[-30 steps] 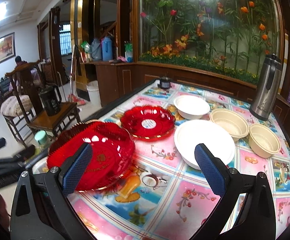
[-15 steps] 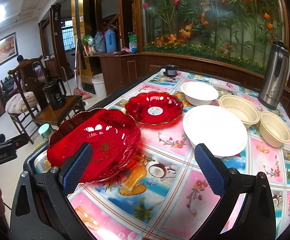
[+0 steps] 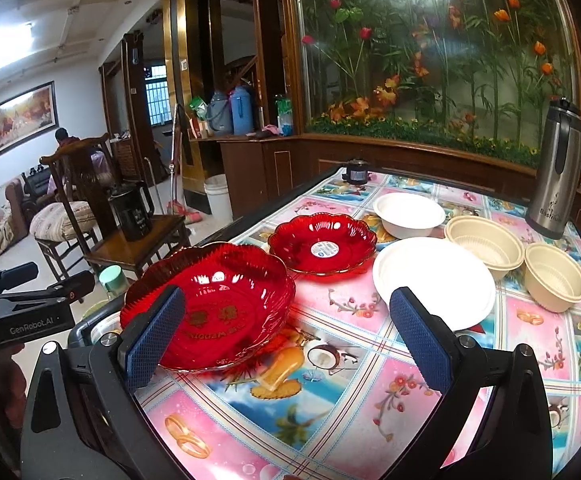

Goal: Organize plates and bowls

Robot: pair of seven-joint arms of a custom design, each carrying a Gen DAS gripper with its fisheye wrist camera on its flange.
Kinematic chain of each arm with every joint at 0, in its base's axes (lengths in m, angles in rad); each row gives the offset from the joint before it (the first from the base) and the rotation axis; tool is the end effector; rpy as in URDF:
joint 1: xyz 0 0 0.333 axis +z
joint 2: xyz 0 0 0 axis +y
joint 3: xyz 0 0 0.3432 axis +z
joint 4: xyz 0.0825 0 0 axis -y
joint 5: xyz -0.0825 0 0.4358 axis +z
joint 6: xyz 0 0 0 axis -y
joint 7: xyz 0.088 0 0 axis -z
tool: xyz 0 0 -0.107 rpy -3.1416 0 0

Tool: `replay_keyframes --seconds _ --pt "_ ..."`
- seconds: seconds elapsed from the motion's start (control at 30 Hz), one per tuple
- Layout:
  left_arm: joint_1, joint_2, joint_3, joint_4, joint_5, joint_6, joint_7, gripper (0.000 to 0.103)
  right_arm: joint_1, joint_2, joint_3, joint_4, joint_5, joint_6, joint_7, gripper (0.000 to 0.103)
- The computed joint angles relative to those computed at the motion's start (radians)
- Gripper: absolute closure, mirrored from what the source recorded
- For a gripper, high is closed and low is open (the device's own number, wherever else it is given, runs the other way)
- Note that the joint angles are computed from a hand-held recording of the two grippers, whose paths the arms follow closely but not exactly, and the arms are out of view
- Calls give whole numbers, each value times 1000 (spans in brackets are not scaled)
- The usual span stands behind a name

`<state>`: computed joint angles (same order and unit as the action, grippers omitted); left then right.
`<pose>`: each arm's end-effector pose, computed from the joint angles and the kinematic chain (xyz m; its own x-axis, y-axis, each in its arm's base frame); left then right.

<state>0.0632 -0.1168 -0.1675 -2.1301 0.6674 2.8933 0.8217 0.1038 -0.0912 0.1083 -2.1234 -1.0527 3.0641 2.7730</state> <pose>0.5972 -0.1030 0.5579 0.0769 -0.9965 -0.0321 -0.5883 -0.0193 -0.8084 0.5688 0.1950 0.5458 0.0799 -0.9927 -0.0902 -0.4847 0.0404 -0.8737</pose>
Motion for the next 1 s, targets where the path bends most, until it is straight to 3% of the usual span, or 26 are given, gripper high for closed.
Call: replay_keyframes --seconds 0.2,0.53,1.0 --pt "2 5 1 5 4 -6 -18 1 16 4 -12 -8 119 -3 -95 0" --pt "-2 16 11 11 -3 -20 -16 1 70 26 -31 -12 468 -10 -418 0" --pt "-15 29 29 20 -76 -31 52 1 85 47 -30 45 532 -53 -498 0"
